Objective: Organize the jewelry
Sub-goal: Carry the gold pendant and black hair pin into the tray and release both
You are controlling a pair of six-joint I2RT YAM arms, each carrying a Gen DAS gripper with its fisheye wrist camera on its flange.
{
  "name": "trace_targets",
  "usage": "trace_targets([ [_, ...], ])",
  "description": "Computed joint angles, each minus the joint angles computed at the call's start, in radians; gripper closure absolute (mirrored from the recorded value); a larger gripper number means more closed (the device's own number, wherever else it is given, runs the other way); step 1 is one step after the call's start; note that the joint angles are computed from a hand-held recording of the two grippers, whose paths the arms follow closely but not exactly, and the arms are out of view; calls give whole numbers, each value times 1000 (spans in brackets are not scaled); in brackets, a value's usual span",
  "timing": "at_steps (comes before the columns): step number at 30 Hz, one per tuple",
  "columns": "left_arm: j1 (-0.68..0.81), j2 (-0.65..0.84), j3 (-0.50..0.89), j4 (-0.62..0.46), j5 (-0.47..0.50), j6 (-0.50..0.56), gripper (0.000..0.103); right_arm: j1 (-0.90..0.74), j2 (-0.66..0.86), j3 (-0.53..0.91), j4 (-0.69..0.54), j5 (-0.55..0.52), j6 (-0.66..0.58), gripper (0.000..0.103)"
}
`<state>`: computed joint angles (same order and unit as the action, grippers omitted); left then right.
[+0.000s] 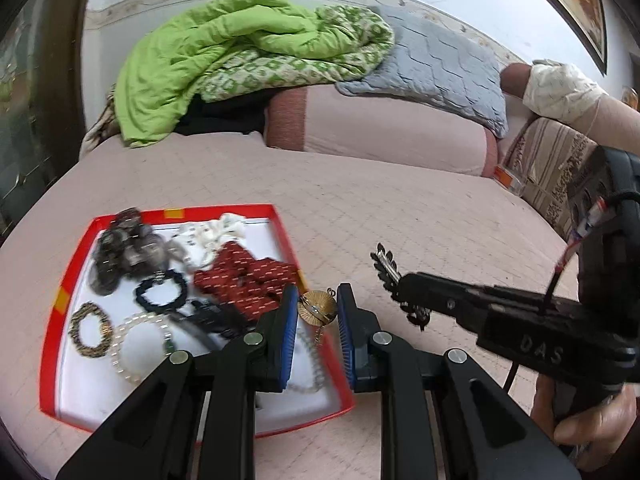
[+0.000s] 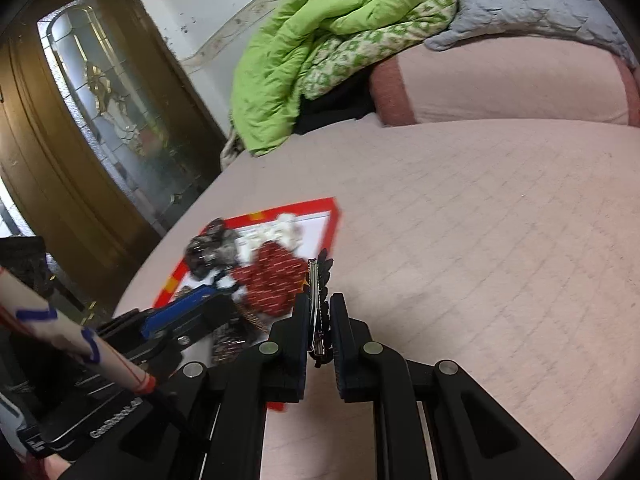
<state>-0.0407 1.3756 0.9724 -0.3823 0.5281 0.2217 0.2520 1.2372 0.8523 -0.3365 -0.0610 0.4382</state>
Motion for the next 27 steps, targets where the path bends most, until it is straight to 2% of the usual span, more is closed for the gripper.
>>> trace_targets([
  [6,110,3,11,-32,66,36,84,121,8,15,7,64,55,91],
  [16,309,79,77,-65,180,77,84,224,53,45,-4,113,134,91],
  [20,386,137,114,-79,206,92,84,287,102,93,-16,143,144,91],
  [27,454,242,166,-117,194,137,84,364,231,188,-16,149,144,91],
])
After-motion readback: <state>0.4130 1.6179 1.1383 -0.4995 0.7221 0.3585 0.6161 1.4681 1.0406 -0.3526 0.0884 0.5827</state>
